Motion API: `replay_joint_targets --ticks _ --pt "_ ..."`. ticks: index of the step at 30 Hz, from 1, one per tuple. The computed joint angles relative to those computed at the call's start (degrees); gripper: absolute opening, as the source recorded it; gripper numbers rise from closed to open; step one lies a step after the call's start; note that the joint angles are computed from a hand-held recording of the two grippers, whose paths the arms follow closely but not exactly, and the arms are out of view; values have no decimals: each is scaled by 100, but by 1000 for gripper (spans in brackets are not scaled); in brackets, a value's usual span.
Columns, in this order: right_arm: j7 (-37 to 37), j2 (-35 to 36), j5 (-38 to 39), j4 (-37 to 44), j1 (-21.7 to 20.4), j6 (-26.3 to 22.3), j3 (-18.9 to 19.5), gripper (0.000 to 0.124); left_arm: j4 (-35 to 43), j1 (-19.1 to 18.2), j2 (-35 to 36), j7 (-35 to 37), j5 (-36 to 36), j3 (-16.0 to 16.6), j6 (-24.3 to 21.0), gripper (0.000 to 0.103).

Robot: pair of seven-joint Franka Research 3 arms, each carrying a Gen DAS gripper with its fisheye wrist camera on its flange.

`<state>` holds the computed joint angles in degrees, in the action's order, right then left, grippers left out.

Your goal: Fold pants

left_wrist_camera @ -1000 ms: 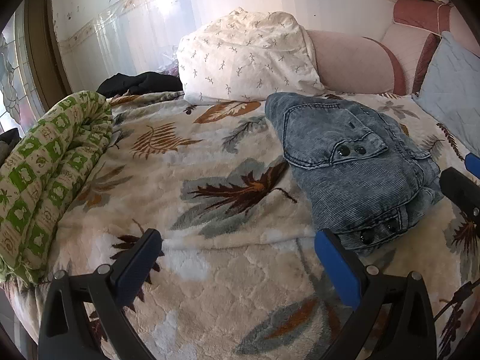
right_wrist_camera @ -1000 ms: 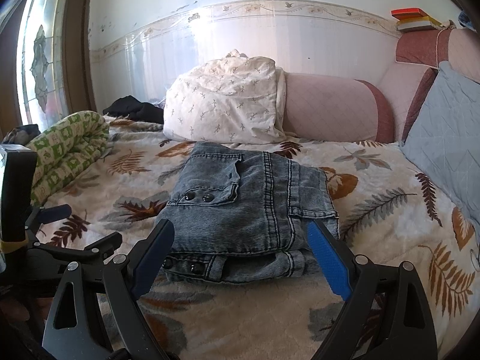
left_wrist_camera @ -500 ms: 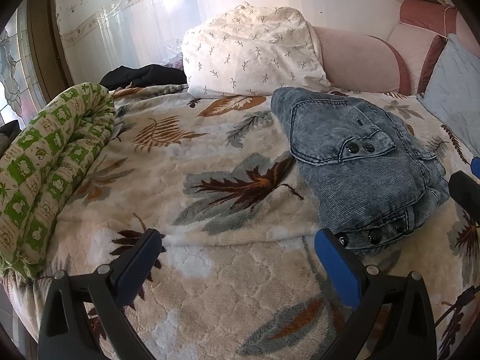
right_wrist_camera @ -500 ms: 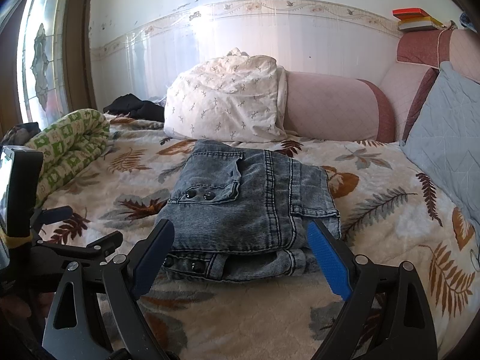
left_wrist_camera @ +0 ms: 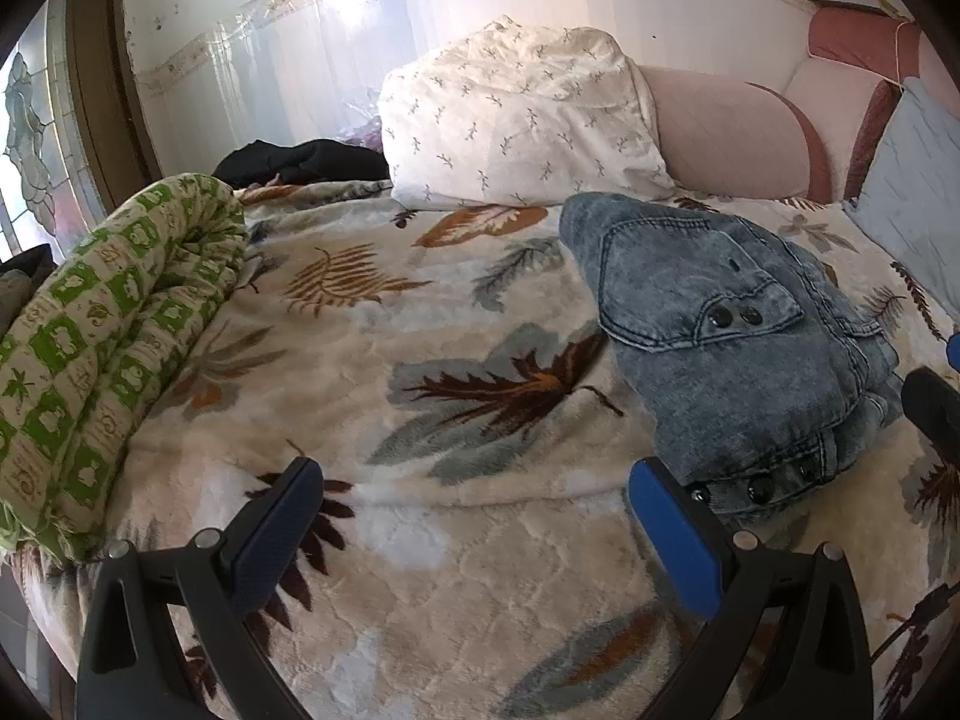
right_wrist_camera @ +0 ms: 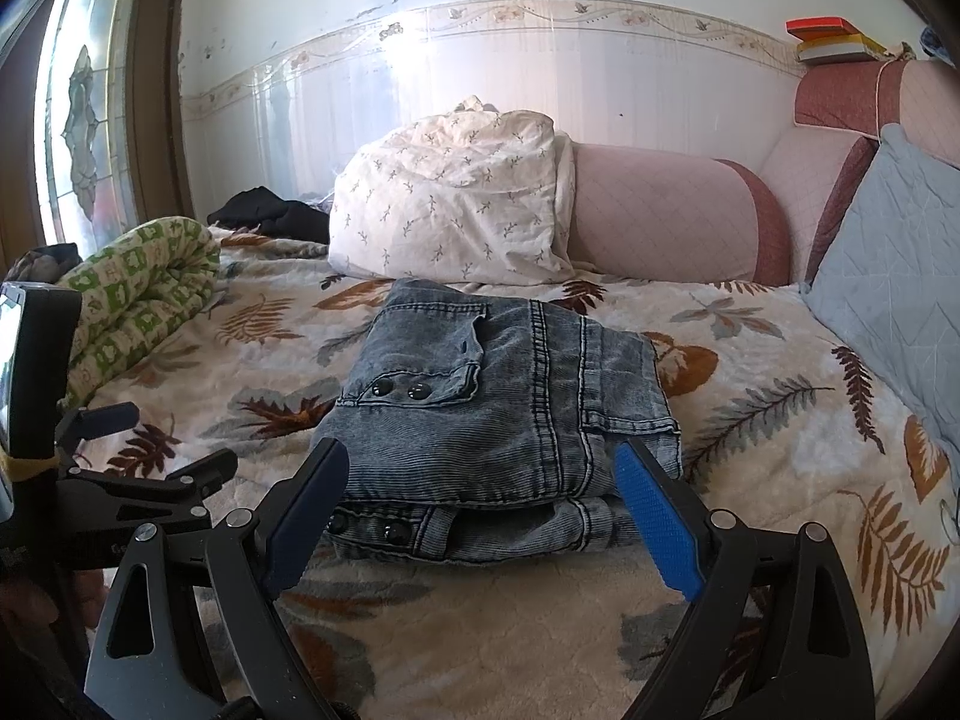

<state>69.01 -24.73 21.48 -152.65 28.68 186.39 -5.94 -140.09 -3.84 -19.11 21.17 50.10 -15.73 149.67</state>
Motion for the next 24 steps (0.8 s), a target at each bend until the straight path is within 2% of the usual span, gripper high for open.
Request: replay_joint_targets --ticks 16,24 --pt "11 0 -18 5 17 -10 -13 91 -63 77 -176 -185 107 0 53 103" --pt "-197 182 71 239 513 -12 -477 91 -118 164 -291 -198 69 -3 175 103"
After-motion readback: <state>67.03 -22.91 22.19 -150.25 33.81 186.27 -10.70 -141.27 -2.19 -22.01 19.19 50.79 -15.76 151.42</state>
